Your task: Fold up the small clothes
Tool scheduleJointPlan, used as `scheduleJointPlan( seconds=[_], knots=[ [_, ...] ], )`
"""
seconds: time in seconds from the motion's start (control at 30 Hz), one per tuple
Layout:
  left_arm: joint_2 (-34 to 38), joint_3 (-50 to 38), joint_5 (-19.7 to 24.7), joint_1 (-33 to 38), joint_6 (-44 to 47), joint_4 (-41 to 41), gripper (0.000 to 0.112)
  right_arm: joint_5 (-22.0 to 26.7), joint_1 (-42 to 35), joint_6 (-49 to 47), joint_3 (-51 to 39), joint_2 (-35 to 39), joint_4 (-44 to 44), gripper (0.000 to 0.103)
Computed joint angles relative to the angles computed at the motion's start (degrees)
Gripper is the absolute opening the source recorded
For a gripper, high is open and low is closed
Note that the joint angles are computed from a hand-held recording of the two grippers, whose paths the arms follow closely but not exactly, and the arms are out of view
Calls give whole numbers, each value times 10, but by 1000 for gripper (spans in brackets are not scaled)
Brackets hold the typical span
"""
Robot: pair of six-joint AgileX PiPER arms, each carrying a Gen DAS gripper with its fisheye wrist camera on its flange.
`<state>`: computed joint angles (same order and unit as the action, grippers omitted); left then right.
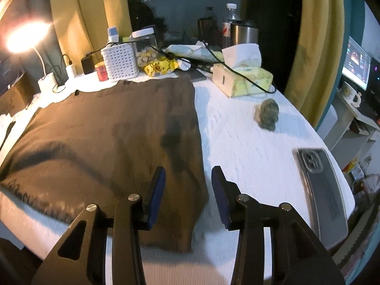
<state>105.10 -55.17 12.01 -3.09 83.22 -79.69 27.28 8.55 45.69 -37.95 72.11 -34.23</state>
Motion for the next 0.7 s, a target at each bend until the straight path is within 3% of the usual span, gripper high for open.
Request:
scheduleJointPlan(
  seconds=[0.37,0.47,0.57,0.7],
  knots=[
    [127,-184,23,-34,-366,388,63,-53,-72,-143,-113,145,98,43],
    [168,-248,46,-36,-435,454,52,-54,-82,-165,-147,181,112,43],
    [213,-319,72,-43,-500,524,50,-51,-93,-196,-190,220,131,43],
    [279,-430,130,-46,-554,590,33,-45,-103,-234,-245,268,154,43]
  ],
)
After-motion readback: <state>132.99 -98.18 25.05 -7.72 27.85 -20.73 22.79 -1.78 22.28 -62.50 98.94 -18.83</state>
